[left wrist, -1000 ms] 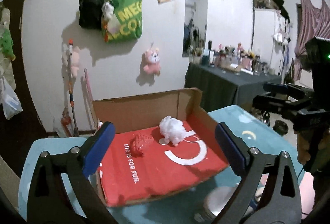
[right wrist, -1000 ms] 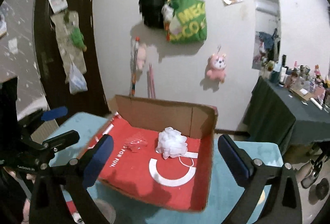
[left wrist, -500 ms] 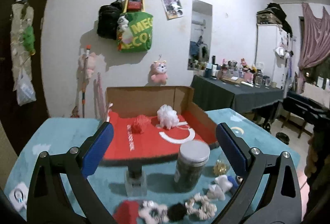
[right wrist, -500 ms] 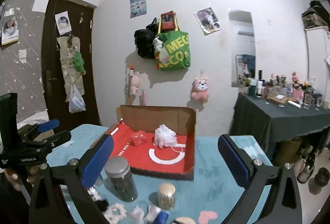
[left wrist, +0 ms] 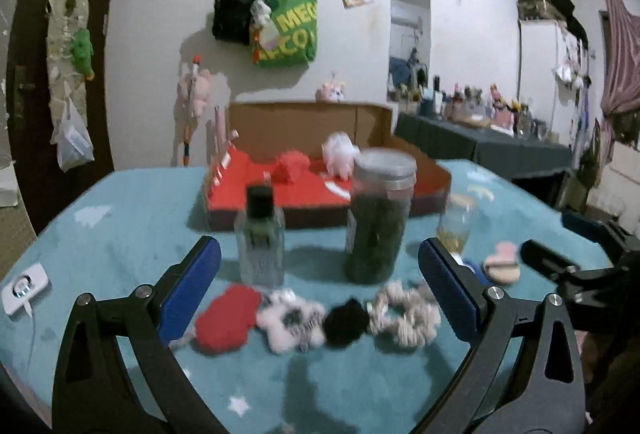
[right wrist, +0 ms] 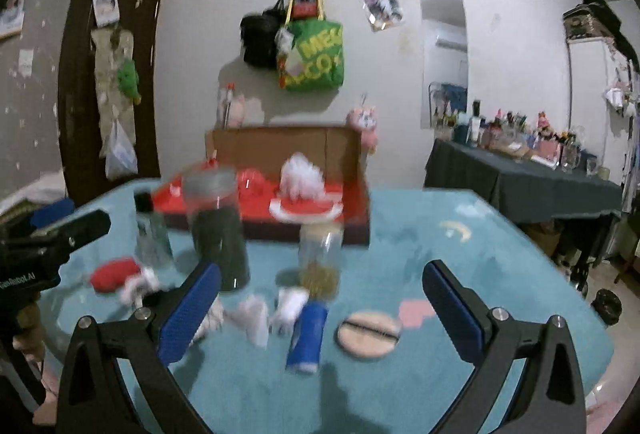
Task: Organize soft objects
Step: 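Pull both tools back from the box toward the table items, then grasp the red fuzzy heart plush with the left tool while the right tool grasps the blue rolled cloth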
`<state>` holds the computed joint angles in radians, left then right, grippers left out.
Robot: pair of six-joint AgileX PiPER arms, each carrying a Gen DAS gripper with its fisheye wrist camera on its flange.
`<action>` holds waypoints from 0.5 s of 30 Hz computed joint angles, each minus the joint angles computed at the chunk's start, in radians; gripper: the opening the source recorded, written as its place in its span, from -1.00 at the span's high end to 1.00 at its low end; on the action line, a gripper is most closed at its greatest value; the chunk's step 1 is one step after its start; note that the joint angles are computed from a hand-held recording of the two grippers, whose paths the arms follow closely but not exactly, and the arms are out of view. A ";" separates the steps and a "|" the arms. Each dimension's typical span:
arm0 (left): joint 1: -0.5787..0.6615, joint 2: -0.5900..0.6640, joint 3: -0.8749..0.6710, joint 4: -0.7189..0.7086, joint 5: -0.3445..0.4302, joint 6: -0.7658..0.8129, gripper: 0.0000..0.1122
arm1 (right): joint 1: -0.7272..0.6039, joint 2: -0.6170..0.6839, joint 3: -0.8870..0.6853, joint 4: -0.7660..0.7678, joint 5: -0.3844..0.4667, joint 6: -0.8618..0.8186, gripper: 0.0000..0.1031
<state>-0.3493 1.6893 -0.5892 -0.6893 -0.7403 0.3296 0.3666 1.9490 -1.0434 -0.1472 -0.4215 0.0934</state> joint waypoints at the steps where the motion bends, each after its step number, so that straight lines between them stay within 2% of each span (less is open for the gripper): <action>1: 0.003 0.015 -0.001 0.017 0.005 -0.016 -0.80 | 0.000 0.017 -0.007 -0.024 0.007 0.028 -1.00; 3: 0.013 0.046 -0.010 0.038 0.025 -0.038 -0.80 | -0.001 0.047 -0.017 -0.055 0.018 0.061 -1.00; 7: 0.035 0.091 -0.021 0.069 0.057 -0.074 -0.80 | 0.014 0.087 -0.039 0.018 0.028 -0.013 -1.00; 11: 0.064 0.109 -0.014 0.083 0.069 -0.088 -0.80 | 0.005 0.101 -0.050 -0.051 0.034 0.060 -1.00; 15: 0.113 0.094 -0.023 0.058 0.113 -0.026 -0.80 | -0.003 0.112 -0.062 -0.101 0.043 0.107 -1.00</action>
<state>-0.2361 1.7836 -0.6126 -0.6317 -0.6273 0.3031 0.3635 2.0608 -1.1051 -0.2482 -0.3789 0.2008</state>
